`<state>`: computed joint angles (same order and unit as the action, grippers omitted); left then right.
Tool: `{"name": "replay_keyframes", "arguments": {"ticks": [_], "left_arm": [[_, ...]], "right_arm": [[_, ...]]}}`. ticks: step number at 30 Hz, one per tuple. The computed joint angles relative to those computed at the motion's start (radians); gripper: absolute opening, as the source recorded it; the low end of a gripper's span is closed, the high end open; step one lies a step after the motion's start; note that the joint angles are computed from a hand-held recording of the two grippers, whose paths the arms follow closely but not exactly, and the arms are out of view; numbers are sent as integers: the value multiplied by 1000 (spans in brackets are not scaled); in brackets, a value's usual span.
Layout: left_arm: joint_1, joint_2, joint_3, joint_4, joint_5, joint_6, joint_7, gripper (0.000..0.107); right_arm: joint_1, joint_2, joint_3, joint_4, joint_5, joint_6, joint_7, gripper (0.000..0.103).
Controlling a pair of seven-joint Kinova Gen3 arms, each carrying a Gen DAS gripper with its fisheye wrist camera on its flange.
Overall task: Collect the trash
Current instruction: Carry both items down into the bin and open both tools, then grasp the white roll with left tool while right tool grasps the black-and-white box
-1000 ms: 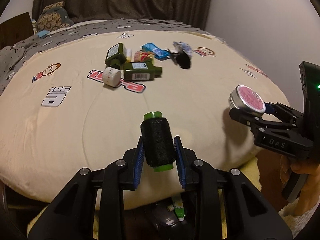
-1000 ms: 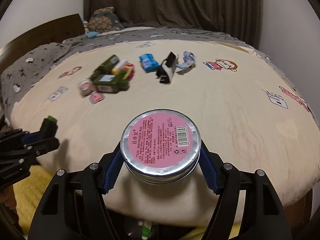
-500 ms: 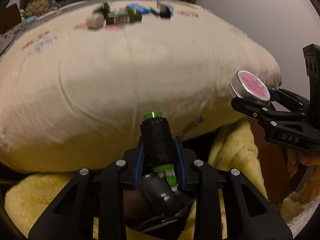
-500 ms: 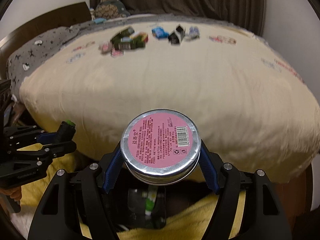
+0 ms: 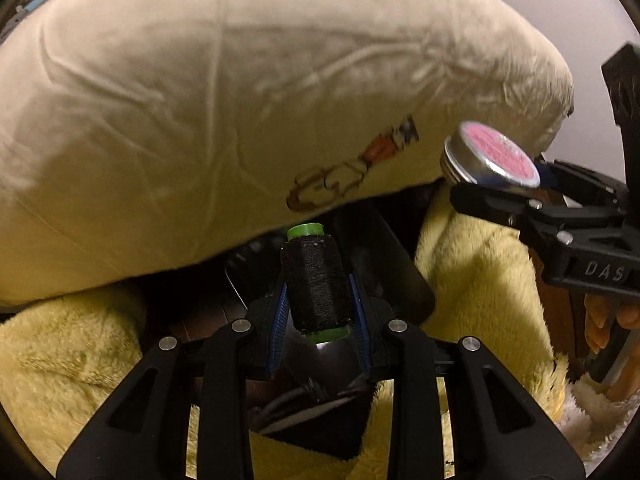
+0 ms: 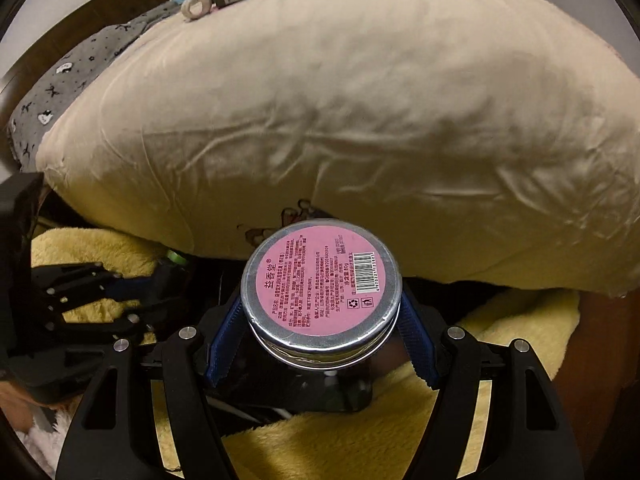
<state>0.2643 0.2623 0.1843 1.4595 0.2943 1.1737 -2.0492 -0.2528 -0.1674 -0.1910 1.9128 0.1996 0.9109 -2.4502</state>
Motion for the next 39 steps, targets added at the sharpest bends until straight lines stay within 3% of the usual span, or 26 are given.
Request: {"name": "replay_keyframes", "arguments": {"ticks": [6, 10, 19, 28, 39], "left_arm": [[14, 9, 0, -2, -22, 12, 15, 30], [18, 3, -1, 4, -30, -1, 21, 50], [-6, -33, -13, -11, -34, -27, 20, 78], [-44, -68, -29, -95, -15, -96, 15, 85], [-24, 68, -37, -353, -85, -110, 133, 85]], "right_arm": [[0, -1, 16, 2, -43, -11, 27, 72], [8, -4, 12, -4, -35, -10, 22, 82], [36, -35, -15, -7, 37, 8, -50, 86], [76, -43, -29, -77, 202, 57, -93, 90], [93, 80, 66, -246, 244, 12, 29, 90]]}}
